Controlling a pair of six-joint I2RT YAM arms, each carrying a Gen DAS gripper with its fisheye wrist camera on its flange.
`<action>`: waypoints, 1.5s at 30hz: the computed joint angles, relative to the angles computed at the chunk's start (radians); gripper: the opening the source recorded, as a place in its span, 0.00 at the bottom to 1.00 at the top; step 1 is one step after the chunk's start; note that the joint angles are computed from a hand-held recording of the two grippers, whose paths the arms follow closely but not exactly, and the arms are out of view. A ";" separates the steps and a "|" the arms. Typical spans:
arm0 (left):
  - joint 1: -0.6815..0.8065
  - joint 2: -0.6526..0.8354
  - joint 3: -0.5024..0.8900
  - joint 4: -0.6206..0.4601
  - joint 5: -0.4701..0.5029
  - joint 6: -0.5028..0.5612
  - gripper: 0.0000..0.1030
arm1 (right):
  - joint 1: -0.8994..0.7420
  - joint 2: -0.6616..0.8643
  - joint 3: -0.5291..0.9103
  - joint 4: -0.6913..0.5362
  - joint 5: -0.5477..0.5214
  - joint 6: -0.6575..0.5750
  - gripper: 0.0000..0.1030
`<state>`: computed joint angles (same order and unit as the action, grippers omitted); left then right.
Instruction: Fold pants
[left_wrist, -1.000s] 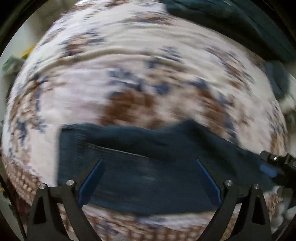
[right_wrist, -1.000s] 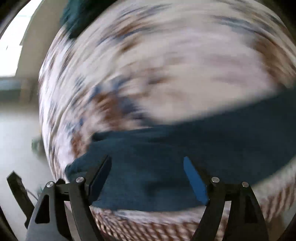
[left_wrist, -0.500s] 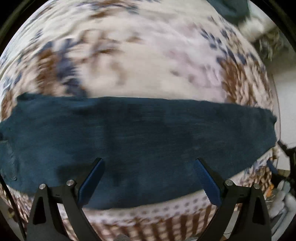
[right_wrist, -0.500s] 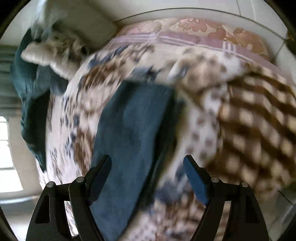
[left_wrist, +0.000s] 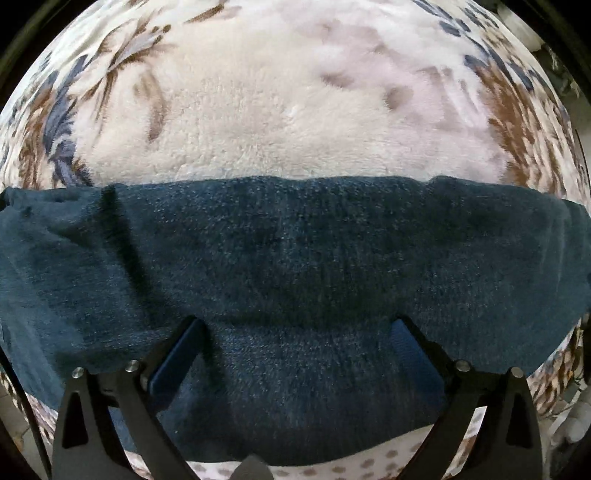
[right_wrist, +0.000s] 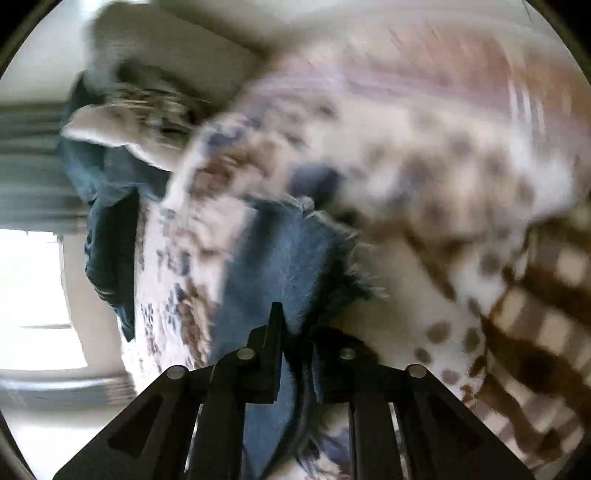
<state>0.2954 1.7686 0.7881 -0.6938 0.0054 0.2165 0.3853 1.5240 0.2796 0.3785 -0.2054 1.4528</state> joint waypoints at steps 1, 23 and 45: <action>-0.003 0.001 -0.001 0.004 -0.003 -0.008 1.00 | -0.025 0.065 -0.015 0.091 -0.045 0.013 0.22; 0.024 -0.012 0.102 -0.102 0.010 -0.112 1.00 | -0.024 0.212 0.235 -0.027 0.035 -0.073 0.06; 0.687 0.010 0.479 -0.326 -0.138 0.368 1.00 | 0.686 0.526 1.385 -0.907 0.341 0.007 0.06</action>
<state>0.9823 1.7789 1.2668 -1.0202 -0.1329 0.5844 1.0717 2.0497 1.6646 -0.5289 0.1352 1.4598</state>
